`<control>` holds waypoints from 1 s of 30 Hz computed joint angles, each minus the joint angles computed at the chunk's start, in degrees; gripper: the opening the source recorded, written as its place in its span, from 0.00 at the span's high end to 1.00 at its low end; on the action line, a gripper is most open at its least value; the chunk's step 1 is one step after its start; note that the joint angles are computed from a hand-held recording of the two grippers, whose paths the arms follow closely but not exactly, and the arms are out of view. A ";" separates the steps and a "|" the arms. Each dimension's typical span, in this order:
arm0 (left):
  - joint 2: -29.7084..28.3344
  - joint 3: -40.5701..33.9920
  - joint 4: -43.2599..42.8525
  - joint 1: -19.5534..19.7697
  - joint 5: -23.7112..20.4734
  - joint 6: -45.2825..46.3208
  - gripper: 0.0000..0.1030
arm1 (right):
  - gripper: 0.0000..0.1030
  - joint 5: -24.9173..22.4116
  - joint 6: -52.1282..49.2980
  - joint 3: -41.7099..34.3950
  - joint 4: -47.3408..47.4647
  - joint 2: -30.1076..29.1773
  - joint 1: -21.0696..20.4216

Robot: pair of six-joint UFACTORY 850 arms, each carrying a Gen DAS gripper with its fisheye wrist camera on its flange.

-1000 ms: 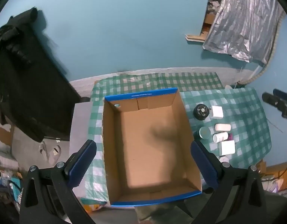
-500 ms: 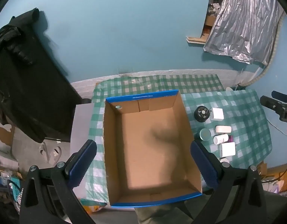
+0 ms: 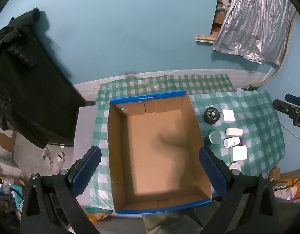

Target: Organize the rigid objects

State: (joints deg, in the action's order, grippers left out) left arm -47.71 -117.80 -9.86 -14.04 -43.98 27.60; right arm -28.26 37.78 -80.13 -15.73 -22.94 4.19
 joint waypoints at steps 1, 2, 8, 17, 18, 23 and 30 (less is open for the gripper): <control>0.13 0.22 0.20 -0.04 0.15 -0.15 0.02 | 0.01 0.01 -0.22 0.19 0.17 0.09 -0.03; 0.30 0.52 0.22 -0.05 0.28 -0.18 0.02 | 0.01 0.02 -0.36 0.33 0.22 0.16 -0.03; 0.12 0.33 -0.27 -0.07 0.09 -0.20 0.02 | 0.01 -0.29 -1.31 0.80 1.05 0.36 -0.14; 1.17 1.62 -0.11 -0.11 0.40 -0.40 0.02 | 0.01 -0.17 -2.37 0.76 1.39 0.24 0.13; 1.31 1.81 -0.14 -0.09 0.47 -0.45 0.02 | 0.01 -0.24 -2.55 0.74 1.55 0.22 0.12; 0.39 0.37 0.02 -0.15 -0.26 -0.32 0.02 | 0.01 -0.51 -3.02 0.17 1.81 -0.14 0.13; 0.59 0.63 0.31 -0.20 -0.19 -0.54 0.02 | 0.01 -1.24 -3.39 -0.56 1.95 -0.53 0.05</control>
State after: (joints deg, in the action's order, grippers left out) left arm -47.11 -117.17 -9.55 -14.24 -44.17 27.06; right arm -29.50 34.39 -80.69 -13.79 -23.48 4.24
